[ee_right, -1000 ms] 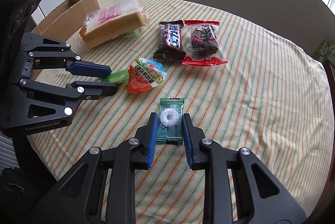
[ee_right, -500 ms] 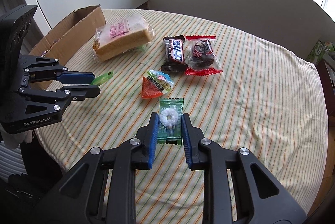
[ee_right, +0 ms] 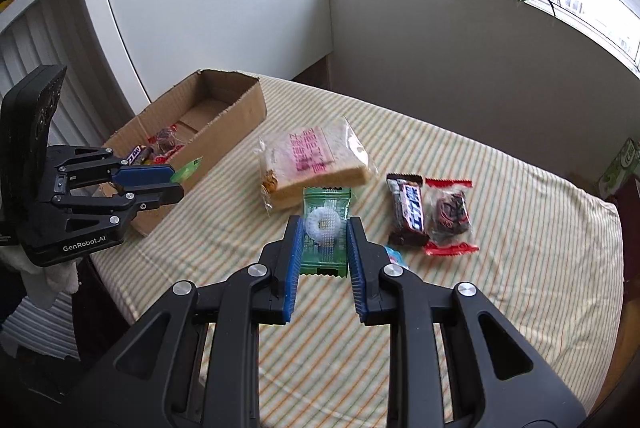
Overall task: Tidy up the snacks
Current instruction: 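Carry the jelly cup and mint packet over the box and open both tools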
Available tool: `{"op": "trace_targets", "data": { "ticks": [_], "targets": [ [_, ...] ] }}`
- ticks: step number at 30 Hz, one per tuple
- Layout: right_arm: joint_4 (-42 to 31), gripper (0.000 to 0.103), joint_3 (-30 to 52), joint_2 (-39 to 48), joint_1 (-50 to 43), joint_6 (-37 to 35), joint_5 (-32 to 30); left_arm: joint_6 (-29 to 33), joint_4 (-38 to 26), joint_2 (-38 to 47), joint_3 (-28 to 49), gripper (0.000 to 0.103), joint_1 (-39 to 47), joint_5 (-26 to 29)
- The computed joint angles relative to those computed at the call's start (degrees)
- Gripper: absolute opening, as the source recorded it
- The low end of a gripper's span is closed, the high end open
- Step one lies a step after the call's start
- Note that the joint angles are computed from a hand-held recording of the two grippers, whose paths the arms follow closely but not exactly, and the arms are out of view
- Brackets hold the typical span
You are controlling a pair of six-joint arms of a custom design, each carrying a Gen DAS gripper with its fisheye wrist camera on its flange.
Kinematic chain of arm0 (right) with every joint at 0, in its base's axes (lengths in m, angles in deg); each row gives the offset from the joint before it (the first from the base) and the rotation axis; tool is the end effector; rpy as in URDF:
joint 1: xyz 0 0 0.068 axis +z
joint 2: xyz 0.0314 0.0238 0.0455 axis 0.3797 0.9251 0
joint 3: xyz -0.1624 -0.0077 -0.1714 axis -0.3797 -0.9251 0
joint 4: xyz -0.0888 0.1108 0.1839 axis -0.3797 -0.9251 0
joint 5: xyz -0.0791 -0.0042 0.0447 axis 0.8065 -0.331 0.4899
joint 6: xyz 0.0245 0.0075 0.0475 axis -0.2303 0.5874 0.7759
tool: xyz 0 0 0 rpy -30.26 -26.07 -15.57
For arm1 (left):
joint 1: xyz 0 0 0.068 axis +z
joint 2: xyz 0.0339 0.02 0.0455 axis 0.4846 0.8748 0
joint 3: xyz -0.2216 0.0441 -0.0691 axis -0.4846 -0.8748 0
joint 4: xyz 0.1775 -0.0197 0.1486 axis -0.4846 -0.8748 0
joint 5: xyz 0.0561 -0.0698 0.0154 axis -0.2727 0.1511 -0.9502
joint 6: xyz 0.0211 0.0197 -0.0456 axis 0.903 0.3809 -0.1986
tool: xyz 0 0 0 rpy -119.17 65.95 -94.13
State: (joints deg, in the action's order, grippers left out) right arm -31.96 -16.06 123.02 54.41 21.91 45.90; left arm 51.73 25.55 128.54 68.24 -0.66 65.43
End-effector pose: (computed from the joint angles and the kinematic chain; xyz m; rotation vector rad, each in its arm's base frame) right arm 0.2074 0.1166 0.1882 0.0671 2.4089 0.0796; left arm 0.3223 -0.1940 0.1689 1.0749 2.2562 -0.4241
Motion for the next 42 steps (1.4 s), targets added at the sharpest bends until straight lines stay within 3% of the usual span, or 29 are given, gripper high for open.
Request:
{"op": "trace_targets", "data": {
  "ticks": [13, 20, 30, 36, 37, 39, 42],
  "targets": [
    [1.0, 0.023, 27.8, 25.3, 0.4, -6.6, -5.7, 1.2, 1.3, -1.3, -0.2, 0.021, 12.0, 1.4],
    [-4.2, 0.023, 47.9, 41.2, 0.6, -9.4, -7.7, 1.2, 2.6, 1.2, 0.5, 0.021, 16.1, 2.4],
    [-10.8, 0.023, 69.9, 58.6, -0.8, -11.2, -12.3, 0.7, 2.1, 5.7, 4.3, 0.021, 19.2, 2.9],
    [-12.9, 0.027, 75.7, 62.8, -0.1, -11.9, -11.6, 1.0, 2.2, 6.4, 4.9, 0.022, 19.0, 1.9],
    [-13.0, 0.029, 75.9, 62.9, 0.0, -12.0, -11.2, 0.8, 2.2, 6.3, 4.9, 0.022, 19.0, 1.8],
    [-12.3, 0.047, 75.3, 62.4, 0.1, -12.1, -10.5, 0.9, 2.2, 6.5, 5.2, 0.022, 18.9, 1.8],
    [-11.1, 0.048, 73.0, 60.7, 0.0, -11.8, -10.1, 0.8, 2.5, 6.2, 4.7, 0.022, 18.8, 1.7]
  ]
}}
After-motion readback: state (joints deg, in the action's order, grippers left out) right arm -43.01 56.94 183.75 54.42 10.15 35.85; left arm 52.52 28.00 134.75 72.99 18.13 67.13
